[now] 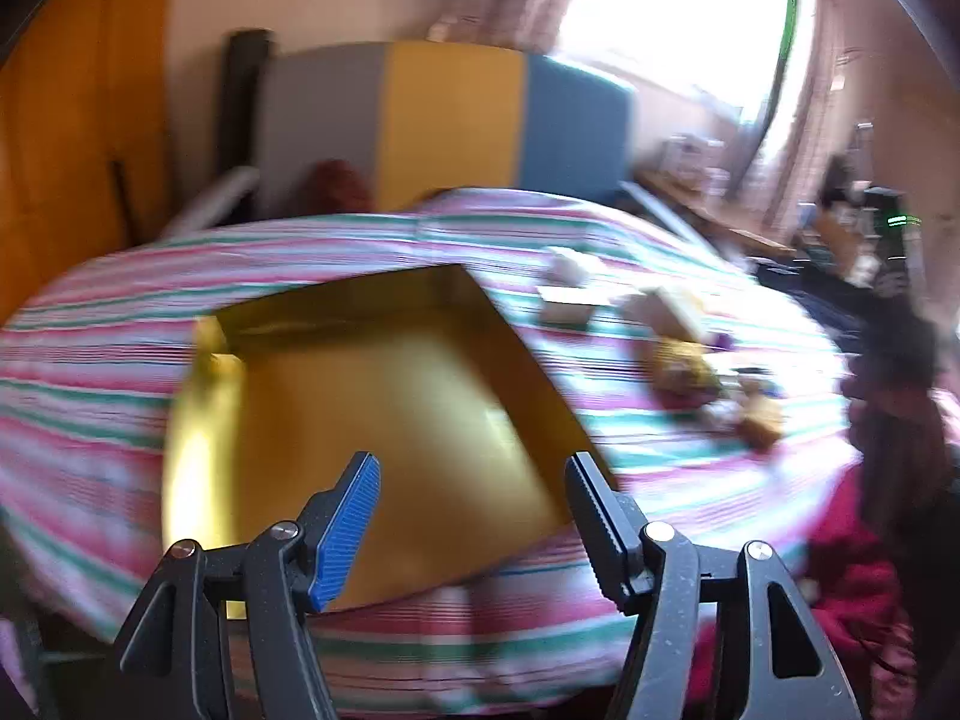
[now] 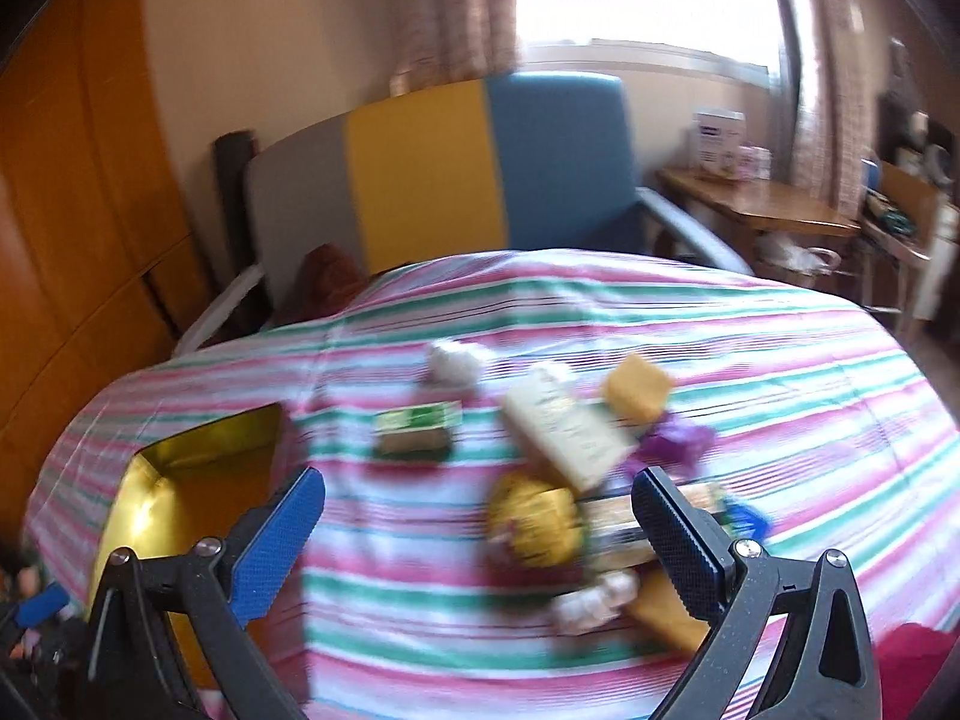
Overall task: Organize objects
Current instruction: 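Reach the left gripper to the yellow knitted sock and grasp it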
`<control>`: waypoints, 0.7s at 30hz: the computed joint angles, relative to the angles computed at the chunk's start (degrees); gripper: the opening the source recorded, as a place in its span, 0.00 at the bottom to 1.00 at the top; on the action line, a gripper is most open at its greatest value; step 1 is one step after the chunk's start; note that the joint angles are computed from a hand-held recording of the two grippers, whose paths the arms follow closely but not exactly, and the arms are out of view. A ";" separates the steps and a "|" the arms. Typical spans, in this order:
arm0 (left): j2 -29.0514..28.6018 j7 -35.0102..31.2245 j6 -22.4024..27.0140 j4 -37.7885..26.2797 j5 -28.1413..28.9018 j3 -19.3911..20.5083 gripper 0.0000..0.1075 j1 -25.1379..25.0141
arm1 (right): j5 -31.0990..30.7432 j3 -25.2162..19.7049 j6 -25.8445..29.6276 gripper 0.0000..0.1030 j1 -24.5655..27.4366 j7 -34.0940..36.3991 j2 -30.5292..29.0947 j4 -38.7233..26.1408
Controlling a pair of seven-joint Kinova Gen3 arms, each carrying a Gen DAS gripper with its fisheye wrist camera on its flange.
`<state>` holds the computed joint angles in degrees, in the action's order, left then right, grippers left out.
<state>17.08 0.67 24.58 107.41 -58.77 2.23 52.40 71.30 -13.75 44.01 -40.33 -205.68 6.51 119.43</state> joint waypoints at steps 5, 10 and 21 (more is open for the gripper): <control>2.63 -11.65 -0.62 -4.89 6.89 7.79 0.62 -6.88 | -2.10 2.69 -1.61 1.00 5.24 1.37 -2.00 3.31; 6.87 -23.30 -0.11 -11.17 12.92 11.15 0.74 -9.36 | 2.00 5.83 -9.44 1.00 12.28 -6.69 -3.23 9.73; 20.97 -48.31 4.47 -32.32 28.63 17.67 0.96 -12.50 | 18.05 7.76 -26.48 1.00 23.25 -30.45 -7.44 16.57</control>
